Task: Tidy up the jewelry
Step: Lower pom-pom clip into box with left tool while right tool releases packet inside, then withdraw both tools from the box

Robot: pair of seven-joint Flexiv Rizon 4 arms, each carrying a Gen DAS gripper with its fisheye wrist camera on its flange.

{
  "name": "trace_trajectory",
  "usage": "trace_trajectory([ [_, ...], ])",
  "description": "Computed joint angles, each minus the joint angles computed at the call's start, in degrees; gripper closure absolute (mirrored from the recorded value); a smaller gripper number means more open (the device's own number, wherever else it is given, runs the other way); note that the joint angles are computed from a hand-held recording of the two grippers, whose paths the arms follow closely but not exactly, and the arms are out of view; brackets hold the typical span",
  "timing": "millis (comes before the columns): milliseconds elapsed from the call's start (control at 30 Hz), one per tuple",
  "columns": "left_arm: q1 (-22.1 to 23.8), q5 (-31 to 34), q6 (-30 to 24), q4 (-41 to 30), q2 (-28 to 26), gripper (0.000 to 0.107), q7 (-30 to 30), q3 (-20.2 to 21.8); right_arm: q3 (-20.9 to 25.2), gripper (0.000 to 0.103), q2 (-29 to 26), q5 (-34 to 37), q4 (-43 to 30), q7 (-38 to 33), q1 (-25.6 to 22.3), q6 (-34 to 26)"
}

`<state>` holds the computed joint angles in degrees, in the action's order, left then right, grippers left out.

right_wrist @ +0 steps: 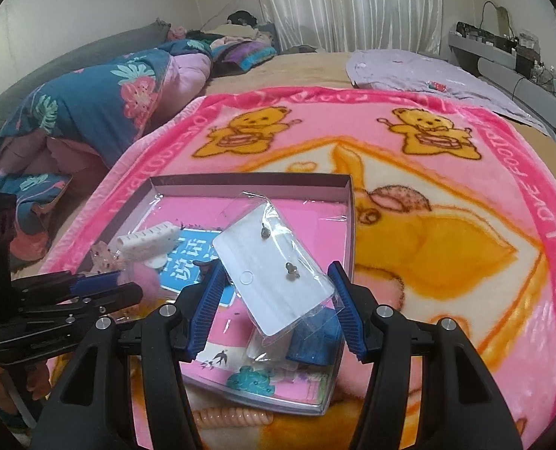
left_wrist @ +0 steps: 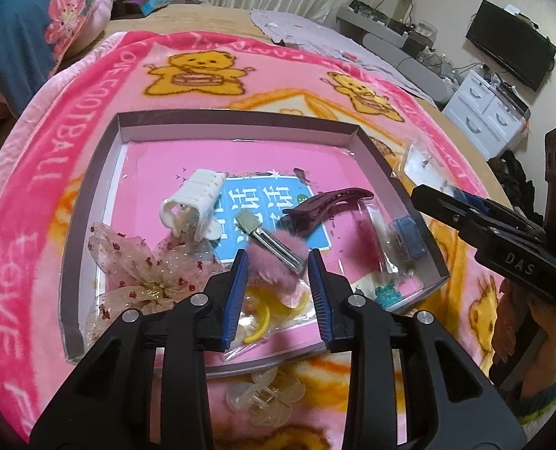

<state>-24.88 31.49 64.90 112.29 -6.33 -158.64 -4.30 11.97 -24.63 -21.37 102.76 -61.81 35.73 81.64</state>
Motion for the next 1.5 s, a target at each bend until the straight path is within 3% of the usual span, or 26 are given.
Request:
trace_trajectory([
  [100,0.0,-0.2,-0.6,0.1,0.1,0.073,0.1,-0.1,0.3,0.047,-0.4,0.2,-0.3,-0.4,-0.2,-0.8],
  [433,-0.2,-0.3,-0.8,0.7,0.8,0.065,-0.4,-0.5,0.7,0.042,-0.7,1.8,-0.2,-0.1,-0.7,-1.0],
  [700,-0.3,1.4,-2.7,0.0,2.1,0.060,-1.2,-1.3,-3.8,0.016,2.6,-0.7,4.1,5.5,1.5,4.9],
  [800,-0.3,2.4,-3.6,-0.2,2.9,0.056,-2.1,-1.8,-6.8,0.010,4.5,-3.1,6.7,8.7,3.2,7.8],
  [967,0.0,3.7,-5.1,-0.5,4.2,0.049,-3.3,-2.8,-9.0,0.009,7.3,-5.4,10.0,11.8,4.1,11.3],
  [1167,0.3,5.5,-7.6,-0.4,6.4,0.037,-5.6,-4.2,-17.8,0.005,10.8,-10.8,14.6,17.2,10.4,15.4],
  [1300,0.8,6.4,-9.5,-0.3,8.2,0.026,-6.8,-5.4,-28.2,0.005,13.3,-14.9,17.9,20.9,18.9,17.8],
  [1500,1.5,7.7,-12.8,0.7,11.6,0.021,-8.4,-7.5,-43.8,0.005,16.6,-15.3,22.3,20.9,33.9,19.8],
])
